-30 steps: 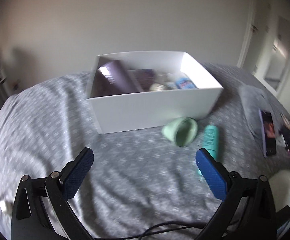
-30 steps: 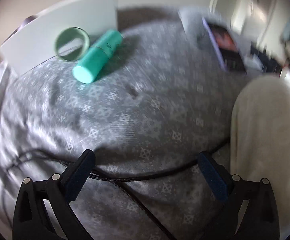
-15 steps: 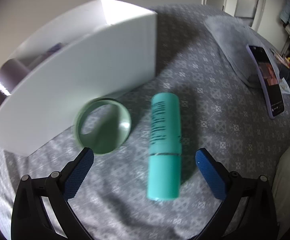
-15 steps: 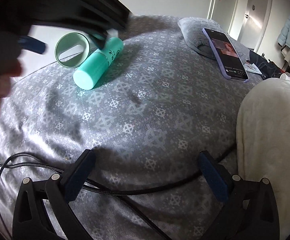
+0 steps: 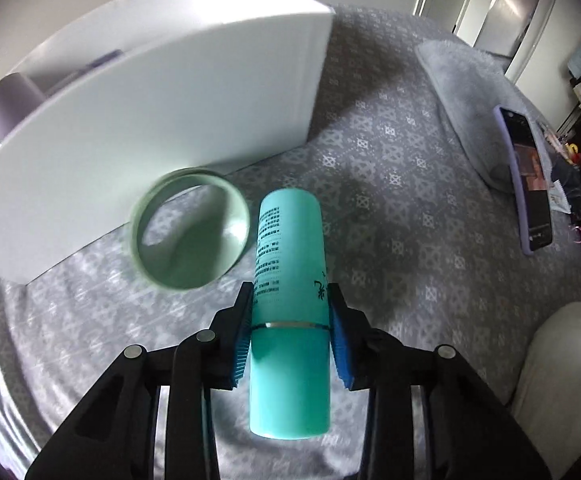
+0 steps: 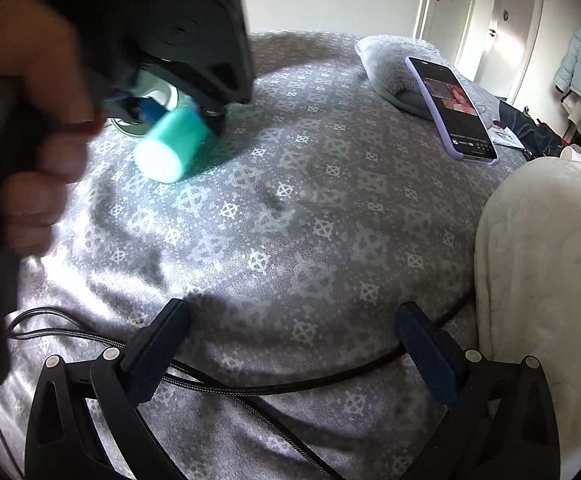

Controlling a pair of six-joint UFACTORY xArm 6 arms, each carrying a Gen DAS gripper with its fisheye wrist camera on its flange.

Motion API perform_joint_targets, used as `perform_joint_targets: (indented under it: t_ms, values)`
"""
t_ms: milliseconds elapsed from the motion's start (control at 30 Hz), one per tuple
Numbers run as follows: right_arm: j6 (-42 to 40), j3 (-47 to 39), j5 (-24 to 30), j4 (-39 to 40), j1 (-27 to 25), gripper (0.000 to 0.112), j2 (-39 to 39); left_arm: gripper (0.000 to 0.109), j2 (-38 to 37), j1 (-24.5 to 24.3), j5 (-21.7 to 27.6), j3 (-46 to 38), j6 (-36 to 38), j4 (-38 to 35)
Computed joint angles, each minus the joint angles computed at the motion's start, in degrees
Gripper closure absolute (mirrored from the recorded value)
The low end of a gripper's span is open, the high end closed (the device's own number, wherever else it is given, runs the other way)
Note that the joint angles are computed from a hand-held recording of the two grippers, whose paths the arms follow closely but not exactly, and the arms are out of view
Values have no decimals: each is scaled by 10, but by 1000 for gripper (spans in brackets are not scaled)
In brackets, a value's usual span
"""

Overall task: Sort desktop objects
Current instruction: 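Grasp the teal tube with the left gripper and lift it, then carry the teal tube over the white box and drop it in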

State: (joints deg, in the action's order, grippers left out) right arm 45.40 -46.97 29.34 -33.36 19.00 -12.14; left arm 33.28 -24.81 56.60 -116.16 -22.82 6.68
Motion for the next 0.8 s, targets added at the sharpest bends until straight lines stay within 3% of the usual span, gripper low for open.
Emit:
perform_joint_targets:
  t_ms: [133, 300, 467, 600, 800]
  values:
    - [1, -1, 0, -1, 0, 9, 1, 76, -117, 13, -75, 147, -26, 12]
    - [1, -1, 0, -1, 0, 9, 1, 76, -181, 45, -109, 189, -39, 34]
    - [2, -1, 0, -1, 0, 9, 1, 76, -155, 84, -121, 107, -50, 45]
    - [2, 0, -1, -1, 0, 9, 1, 76, -72, 100, -101, -19, -67, 58]
    - [2, 1, -3, -2, -1, 9, 1, 76, 94, 107, 3, -261, -92, 65]
